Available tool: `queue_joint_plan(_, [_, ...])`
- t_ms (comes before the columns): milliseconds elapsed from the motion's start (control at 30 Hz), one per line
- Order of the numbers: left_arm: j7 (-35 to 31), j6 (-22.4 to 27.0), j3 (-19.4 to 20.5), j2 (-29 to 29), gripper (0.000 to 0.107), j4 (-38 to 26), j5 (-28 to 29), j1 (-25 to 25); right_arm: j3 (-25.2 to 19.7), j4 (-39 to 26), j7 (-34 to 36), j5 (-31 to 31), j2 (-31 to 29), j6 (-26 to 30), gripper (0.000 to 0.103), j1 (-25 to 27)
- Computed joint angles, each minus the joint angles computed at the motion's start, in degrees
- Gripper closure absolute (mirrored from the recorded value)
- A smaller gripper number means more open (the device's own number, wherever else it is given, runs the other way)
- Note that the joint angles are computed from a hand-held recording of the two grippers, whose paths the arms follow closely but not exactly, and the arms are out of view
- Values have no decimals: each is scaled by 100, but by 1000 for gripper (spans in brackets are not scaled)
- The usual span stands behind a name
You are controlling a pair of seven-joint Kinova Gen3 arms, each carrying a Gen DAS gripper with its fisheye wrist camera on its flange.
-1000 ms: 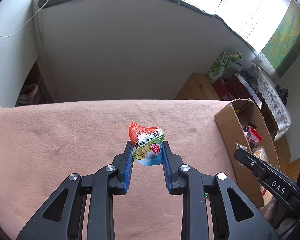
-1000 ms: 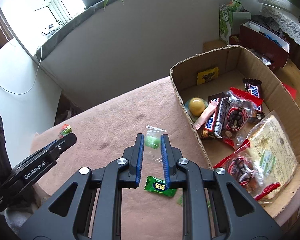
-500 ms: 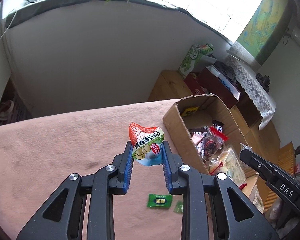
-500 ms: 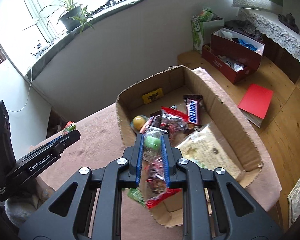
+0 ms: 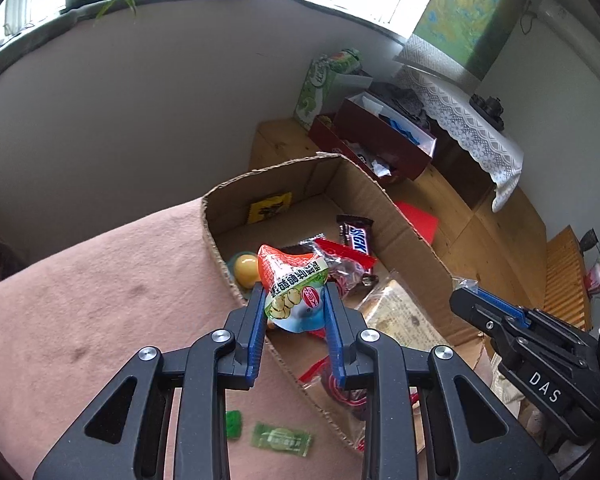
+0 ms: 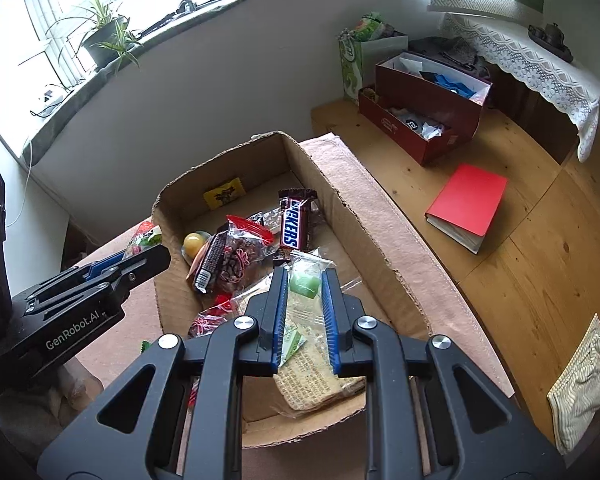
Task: Organize snacks
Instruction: 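Open the left gripper to drop the candy cup in the box while the right releases the green candy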
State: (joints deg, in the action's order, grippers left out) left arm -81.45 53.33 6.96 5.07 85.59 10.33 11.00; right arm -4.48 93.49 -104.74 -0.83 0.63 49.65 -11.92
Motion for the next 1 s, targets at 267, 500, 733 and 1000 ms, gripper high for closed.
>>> queue_joint_plan(267, [176, 46, 53, 195, 82, -185, -153, 148, 41, 85, 153, -105, 46, -86, 85, 63])
queue_joint_plan(500, [245, 63, 62, 273, 77, -261, -232, 215, 38, 144, 86, -81, 21, -112, 85, 65])
queue_joint_plan(733, [289, 99, 73, 274, 68, -299, -241, 246, 12, 131, 5, 109, -14, -57, 85, 28])
queue_joint_plan(1000, [280, 103, 39, 145, 68, -252, -241, 194, -54, 222, -277, 343, -134, -66, 66, -41])
